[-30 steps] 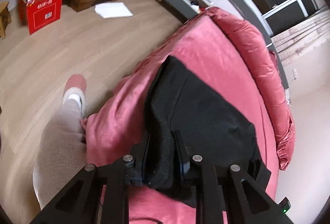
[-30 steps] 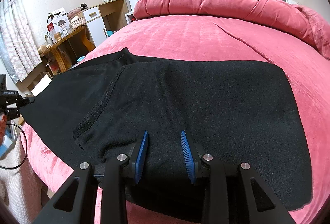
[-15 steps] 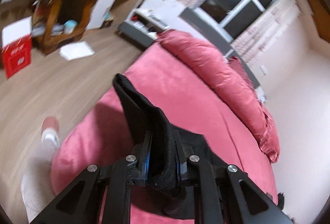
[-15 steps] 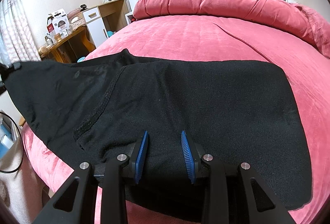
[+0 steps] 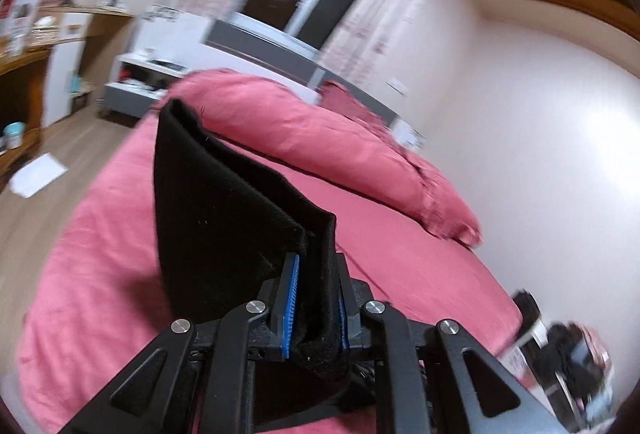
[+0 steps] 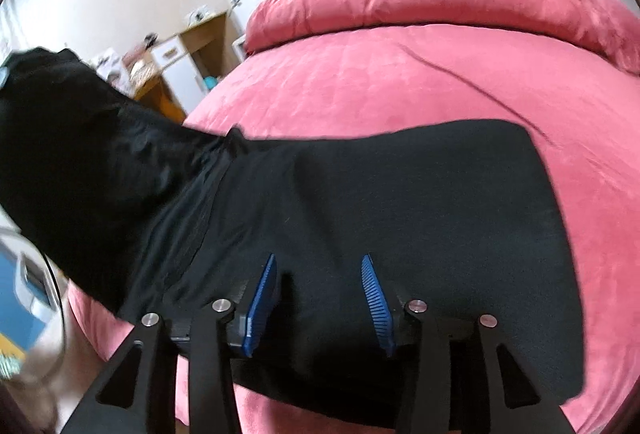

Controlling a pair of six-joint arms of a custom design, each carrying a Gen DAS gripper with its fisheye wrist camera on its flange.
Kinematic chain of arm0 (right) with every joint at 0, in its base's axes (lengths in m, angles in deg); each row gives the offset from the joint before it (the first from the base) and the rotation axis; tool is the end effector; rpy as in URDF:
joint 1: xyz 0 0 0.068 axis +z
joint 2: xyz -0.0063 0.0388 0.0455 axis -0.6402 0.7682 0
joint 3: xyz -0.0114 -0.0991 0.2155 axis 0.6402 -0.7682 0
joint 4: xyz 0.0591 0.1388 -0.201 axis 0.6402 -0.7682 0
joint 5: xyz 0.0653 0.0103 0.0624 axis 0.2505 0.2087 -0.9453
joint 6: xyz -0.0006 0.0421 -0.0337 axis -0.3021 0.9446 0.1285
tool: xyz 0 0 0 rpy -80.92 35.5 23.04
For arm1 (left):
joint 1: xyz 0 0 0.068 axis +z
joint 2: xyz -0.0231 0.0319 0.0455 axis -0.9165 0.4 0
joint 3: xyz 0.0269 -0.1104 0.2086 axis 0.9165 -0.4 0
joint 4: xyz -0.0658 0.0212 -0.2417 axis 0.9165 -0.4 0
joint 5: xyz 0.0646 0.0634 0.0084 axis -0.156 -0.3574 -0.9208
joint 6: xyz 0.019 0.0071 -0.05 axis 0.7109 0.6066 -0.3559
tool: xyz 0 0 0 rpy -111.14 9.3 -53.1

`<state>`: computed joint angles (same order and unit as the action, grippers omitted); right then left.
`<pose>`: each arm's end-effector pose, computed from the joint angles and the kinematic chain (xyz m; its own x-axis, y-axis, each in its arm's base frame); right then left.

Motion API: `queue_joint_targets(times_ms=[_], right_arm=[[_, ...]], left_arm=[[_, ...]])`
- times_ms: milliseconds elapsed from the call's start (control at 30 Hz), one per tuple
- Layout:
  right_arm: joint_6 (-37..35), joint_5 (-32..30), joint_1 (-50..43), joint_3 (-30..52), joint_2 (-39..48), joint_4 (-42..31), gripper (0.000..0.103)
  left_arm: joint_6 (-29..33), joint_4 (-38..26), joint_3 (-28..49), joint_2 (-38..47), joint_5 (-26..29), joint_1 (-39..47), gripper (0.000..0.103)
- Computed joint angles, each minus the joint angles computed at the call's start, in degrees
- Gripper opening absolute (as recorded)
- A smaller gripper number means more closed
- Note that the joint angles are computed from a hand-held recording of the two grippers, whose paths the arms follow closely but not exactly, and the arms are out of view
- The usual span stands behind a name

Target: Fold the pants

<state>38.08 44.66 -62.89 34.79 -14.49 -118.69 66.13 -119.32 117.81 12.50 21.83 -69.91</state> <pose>0.1932 -0.0679 0.1923 -0.7046 0.3268 -0.6298 0.1608 0.9381 0.3068 0.2886 -0.0432 0.3345 -0.6425 -0.0105 -0.7662 0.5713 0.6598 -0.4881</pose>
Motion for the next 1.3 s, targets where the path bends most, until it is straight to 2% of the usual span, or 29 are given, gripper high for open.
queue_joint_targets(times_ms=[167, 233, 300, 433, 500, 600, 667, 767, 900, 1033, 1133, 1167, 1300], right_arm=[[1.4, -7.2, -9.9, 2.9, 0.8, -1.5, 0.046], [1.3, -9.2, -13.4, 4.2, 1.3, -2.1, 0.047], [0.6, -10.3, -16.1, 5.2, 1.4, -2.8, 0.047], [0.2, -12.9, -21.3, 6.3, 2.4, -3.6, 0.047], [0.6, -14.9, -23.4, 6.7, 3.4, -4.2, 0.047], [-1.0, -16.1, -23.9, 6.7, 2.7, -5.8, 0.049], [-1.7, -16.4, -22.6, 5.9, 1.8, -5.9, 0.054], [-1.4, -20.0, -21.2, 4.7, 2.4, -5.3, 0.061], [-0.2, -24.3, -18.8, 3.4, 4.3, -4.5, 0.07], [0.4, -19.6, -13.3, 2.6, 5.8, -3.3, 0.07], [1.1, -16.1, -9.8, 2.5, 7.8, -2.3, 0.07], [1.4, -15.8, -8.7, 2.0, 7.5, -1.6, 0.07], [2.7, -14.3, -3.6, 0.6, 8.0, 1.2, 0.068]], left_arm=[[-1.2, 1.2, -1.3, -1.3, -2.9, -12.1, 0.012], [-0.8, 3.1, -3.0, -1.5, -3.4, -16.2, 0.004], [-0.2, 4.6, -4.0, -0.8, -5.0, -21.4, 0.004], [2.2, 5.7, -3.9, 5.1, -10.3, -31.3, 0.004], [2.0, 5.1, -4.4, 7.5, -11.5, -33.3, 0.004], [1.6, 5.7, -7.5, 7.4, -8.8, -32.0, 0.007], [2.5, 5.9, -9.2, 5.6, -9.2, -30.2, 0.017], [2.9, 7.6, -11.3, 4.2, -8.9, -23.3, 0.021], [0.3, 12.5, -15.1, 2.6, -12.4, -14.3, 0.024], [0.4, 13.8, -16.3, 5.7, -16.9, -7.7, 0.026], [0.1, 14.7, -16.5, 9.4, -18.4, -4.0, 0.026], [-0.5, 15.3, -16.5, 10.5, -19.0, -4.3, 0.026], [3.5, 14.1, -17.3, 12.5, -19.0, -3.9, 0.028]])
